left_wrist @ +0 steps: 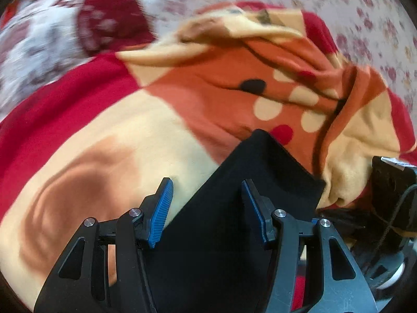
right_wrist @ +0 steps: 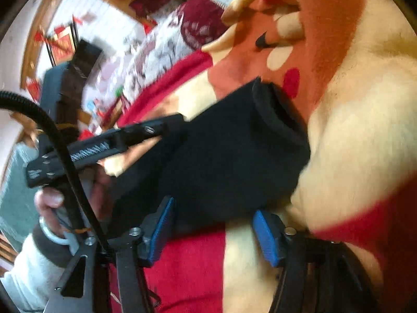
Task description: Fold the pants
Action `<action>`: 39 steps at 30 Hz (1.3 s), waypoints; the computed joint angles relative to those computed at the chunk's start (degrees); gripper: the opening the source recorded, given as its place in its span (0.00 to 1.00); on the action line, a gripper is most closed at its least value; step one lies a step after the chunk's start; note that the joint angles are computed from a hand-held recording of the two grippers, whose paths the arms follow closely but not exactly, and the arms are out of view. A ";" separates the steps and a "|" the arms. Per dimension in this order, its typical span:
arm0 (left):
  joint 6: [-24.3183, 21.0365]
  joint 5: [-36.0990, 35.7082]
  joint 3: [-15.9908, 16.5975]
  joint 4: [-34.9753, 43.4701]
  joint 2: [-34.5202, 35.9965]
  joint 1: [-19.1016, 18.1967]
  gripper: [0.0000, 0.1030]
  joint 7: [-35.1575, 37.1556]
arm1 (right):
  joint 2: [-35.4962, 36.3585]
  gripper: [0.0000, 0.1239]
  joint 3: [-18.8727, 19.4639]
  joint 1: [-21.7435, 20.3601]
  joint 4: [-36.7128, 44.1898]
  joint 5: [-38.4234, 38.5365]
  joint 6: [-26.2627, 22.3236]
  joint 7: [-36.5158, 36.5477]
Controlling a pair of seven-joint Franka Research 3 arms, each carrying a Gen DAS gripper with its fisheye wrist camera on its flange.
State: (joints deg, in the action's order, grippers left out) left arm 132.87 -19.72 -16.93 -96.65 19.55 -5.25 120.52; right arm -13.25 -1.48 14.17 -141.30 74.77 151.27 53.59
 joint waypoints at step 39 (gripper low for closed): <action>-4.23 -35.02 8.23 -17.57 -24.15 8.21 0.13 21.21 | -4.35 0.10 4.04 8.46 8.44 -9.91 1.84 -15.96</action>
